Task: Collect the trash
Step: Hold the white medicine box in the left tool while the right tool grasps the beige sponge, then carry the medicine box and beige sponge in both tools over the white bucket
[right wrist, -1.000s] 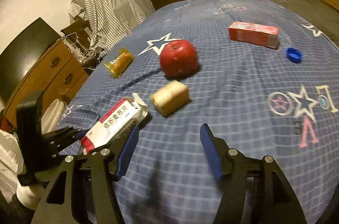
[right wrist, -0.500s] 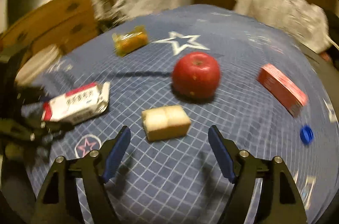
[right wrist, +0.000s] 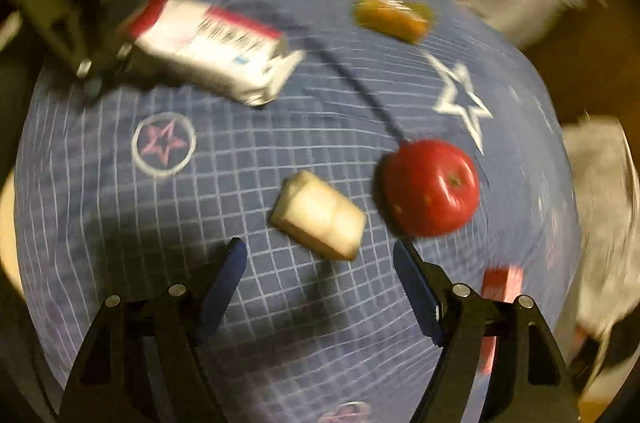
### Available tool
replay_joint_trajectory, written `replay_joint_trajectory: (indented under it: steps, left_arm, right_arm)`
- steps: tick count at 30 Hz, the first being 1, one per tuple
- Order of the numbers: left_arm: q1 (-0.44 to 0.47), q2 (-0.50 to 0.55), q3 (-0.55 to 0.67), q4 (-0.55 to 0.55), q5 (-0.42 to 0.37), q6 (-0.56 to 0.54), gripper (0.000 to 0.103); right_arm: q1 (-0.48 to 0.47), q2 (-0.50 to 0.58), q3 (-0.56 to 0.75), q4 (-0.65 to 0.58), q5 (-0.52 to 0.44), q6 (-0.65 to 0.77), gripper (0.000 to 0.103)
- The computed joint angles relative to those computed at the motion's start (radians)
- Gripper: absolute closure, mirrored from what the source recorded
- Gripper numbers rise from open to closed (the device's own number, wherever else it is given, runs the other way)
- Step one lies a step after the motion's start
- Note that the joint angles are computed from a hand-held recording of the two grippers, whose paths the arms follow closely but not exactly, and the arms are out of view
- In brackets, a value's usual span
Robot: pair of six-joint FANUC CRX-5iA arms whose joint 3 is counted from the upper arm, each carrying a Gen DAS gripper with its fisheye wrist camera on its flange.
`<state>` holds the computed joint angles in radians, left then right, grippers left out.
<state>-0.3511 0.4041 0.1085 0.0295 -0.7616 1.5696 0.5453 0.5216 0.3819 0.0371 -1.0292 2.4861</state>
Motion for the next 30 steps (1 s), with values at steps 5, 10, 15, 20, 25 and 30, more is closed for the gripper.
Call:
replay_joint_trajectory:
  steps: [5, 10, 15, 20, 25, 30]
  left_arm:
    - [0.014, 0.02, 0.025, 0.036, -0.043, -0.053, 0.044]
    - [0.018, 0.043, 0.062, 0.044, -0.089, -0.084, 0.044]
    - [0.012, 0.047, 0.063, 0.024, -0.068, -0.058, 0.044]
    - [-0.012, 0.015, 0.019, -0.051, 0.006, 0.058, 0.05]
    - [-0.049, -0.005, 0.009, -0.17, 0.038, 0.231, 0.051]
    - [-0.089, -0.006, 0.031, -0.298, 0.04, 0.382, 0.054]
  right_arm:
    - [0.027, 0.089, 0.108, 0.055, -0.084, 0.121, 0.028]
    - [0.027, 0.18, 0.235, 0.052, -0.203, 0.135, 0.032]
    - [0.004, 0.173, 0.232, 0.015, -0.211, 0.017, 0.052]
    - [-0.03, 0.041, 0.029, -0.031, -0.013, -0.392, 0.058]
    - [-0.129, -0.169, -0.217, -0.345, 0.185, -0.677, 0.058]
    - [-0.031, -0.377, -0.612, -0.162, 0.625, -1.052, 0.058]
